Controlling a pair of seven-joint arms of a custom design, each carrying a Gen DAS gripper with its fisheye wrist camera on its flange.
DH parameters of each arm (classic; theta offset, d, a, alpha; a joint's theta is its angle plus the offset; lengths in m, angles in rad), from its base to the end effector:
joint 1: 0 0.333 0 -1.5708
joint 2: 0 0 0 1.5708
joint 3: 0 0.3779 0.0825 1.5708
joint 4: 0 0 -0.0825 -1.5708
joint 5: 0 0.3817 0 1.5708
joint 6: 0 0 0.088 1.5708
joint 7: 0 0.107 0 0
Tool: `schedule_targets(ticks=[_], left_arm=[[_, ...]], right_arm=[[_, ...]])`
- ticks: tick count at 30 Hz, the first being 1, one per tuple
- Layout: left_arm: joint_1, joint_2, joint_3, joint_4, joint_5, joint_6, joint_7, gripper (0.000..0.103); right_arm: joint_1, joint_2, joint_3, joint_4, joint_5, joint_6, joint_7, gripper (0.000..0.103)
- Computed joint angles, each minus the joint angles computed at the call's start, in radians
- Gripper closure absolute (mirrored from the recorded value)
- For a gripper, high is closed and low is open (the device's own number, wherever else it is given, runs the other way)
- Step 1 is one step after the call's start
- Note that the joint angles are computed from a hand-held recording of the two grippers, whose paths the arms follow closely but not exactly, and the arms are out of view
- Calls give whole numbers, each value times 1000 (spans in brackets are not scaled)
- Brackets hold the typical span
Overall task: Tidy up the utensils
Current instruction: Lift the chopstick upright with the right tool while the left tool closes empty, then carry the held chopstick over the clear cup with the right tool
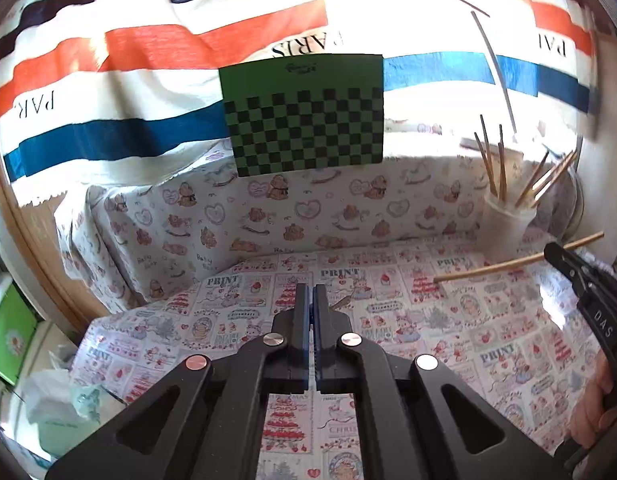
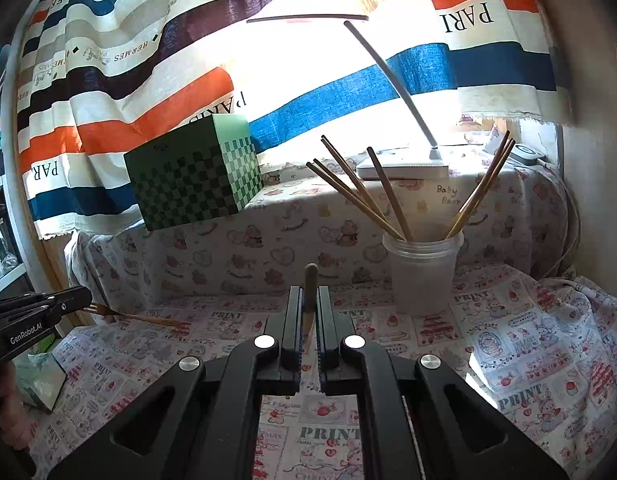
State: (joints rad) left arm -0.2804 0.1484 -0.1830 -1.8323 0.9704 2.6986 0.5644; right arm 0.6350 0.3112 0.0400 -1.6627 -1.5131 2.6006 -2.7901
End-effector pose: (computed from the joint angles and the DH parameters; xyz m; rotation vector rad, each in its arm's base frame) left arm 0.5732 -0.3085 0.5842 -1.4790 1.7877 -0.7781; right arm 0.5395 0.4529 0.5414 -1.3721 1.5185 -0.8316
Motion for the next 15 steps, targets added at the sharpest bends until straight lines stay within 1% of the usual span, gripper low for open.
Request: schedule_targets(ticks=[1, 3, 5, 6, 7, 10, 12, 14, 15], left_arm=[[-5, 6, -10, 17, -19, -40, 54, 102], [-18, 16, -19, 43, -32, -88, 113, 102], [-33, 24, -16, 63, -18, -122, 107, 102], [-37, 24, -14, 68, -12, -126, 98, 102], [-37, 24, -14, 70, -14, -112, 95, 102], [-27, 24, -20, 76, -65, -72, 125, 102], [-37, 27, -15, 90, -47, -76, 114, 102], [-48, 35, -12, 112, -26, -92, 104, 102], [-51, 40, -12, 124, -25, -94, 108, 102]], right_arm=[[-2, -2, 0, -2, 3, 5, 3, 96], [-4, -7, -1, -6, 5, 6, 12, 96], [-5, -15, -3, -15, -14, 8, 39, 96], [-4, -21, -4, -20, -34, 8, 61, 96], [-2, -28, -3, -26, -58, 0, 82, 96], [8, -54, 8, -50, -110, -63, 125, 96], [-1, -71, 17, -65, -158, -56, 167, 96], [-10, -81, 29, -68, -155, -61, 146, 96], [-17, -87, 34, -67, -150, -48, 129, 96]])
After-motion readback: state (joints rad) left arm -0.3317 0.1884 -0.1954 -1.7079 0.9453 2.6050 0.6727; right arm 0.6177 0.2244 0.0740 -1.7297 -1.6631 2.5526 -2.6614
